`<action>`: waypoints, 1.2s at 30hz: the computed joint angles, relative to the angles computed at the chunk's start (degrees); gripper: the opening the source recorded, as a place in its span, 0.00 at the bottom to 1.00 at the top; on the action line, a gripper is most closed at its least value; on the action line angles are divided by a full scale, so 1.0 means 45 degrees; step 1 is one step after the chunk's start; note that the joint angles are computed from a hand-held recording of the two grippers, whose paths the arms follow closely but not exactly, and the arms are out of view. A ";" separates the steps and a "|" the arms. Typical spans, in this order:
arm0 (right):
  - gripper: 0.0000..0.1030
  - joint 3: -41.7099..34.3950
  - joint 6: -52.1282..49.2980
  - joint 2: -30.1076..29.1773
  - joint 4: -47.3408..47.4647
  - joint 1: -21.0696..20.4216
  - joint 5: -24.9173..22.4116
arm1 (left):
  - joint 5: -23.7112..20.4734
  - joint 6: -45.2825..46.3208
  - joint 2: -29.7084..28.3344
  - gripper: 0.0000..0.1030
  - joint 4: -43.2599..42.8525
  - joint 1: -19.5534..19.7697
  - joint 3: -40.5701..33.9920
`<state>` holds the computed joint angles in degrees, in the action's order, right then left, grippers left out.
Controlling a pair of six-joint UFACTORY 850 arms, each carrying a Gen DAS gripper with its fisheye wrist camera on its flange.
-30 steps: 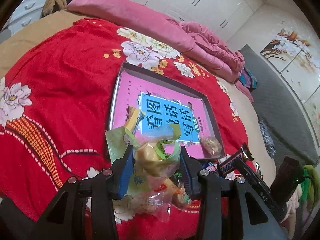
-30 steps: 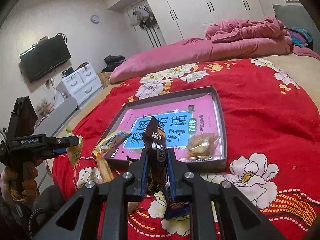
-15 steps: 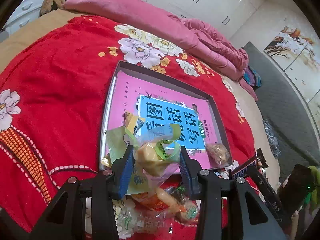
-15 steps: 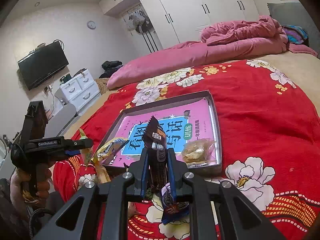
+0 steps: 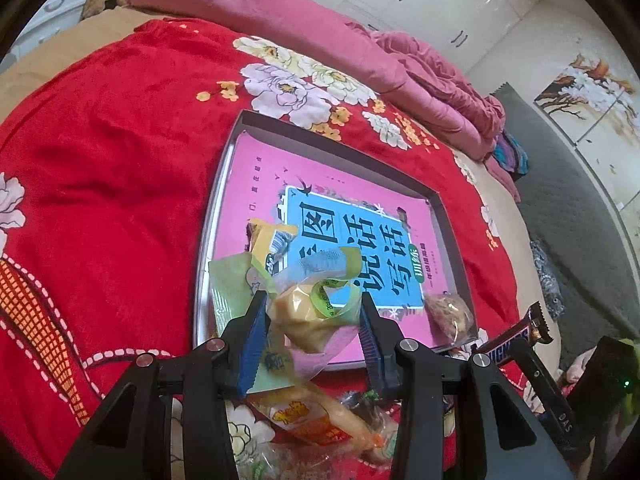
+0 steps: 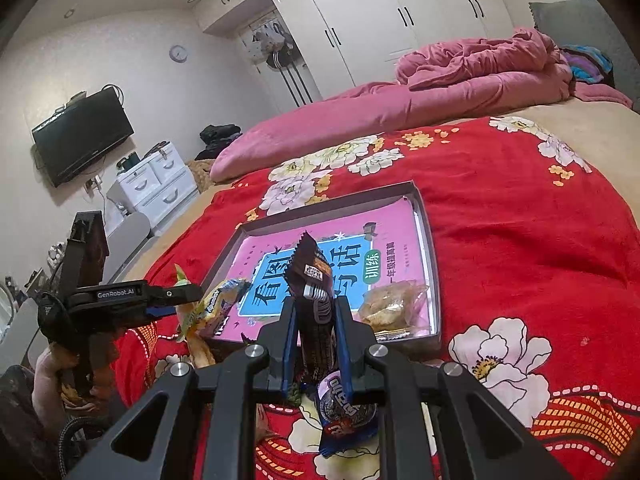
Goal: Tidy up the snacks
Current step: 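Grasp the pastry bag with the left gripper while the right grasps the dark chocolate bar, then carry the pastry bag over the tray with the left gripper while the right lowers the Snickers bar into it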
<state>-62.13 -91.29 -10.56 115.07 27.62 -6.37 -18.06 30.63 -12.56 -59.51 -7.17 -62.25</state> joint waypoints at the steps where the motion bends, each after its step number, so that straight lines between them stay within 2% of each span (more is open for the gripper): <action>1: 0.18 -0.0021 -0.0034 -0.0023 0.0052 -0.0007 -0.0004 | 0.0010 0.0014 -0.0046 0.43 -0.0006 0.0005 -0.0023; 10: 0.18 -0.0176 0.0014 -0.0207 0.0108 -0.0076 -0.0098 | 0.0163 -0.0130 -0.0261 0.43 0.0333 -0.0079 -0.0239; 18: 0.18 -0.0332 -0.0504 -0.0436 0.0992 -0.0214 -0.0340 | 0.0537 -0.1198 -0.0488 0.43 0.1950 -0.0455 -0.0592; 36: 0.18 -0.0800 -0.0782 -0.1109 0.1880 -0.0386 -0.0490 | 0.0637 -0.4238 -0.1126 0.43 0.5865 -0.1123 -0.1323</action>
<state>-65.73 -94.81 -15.55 123.53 25.88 -8.58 -15.19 11.56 -17.63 -33.12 -12.23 -68.21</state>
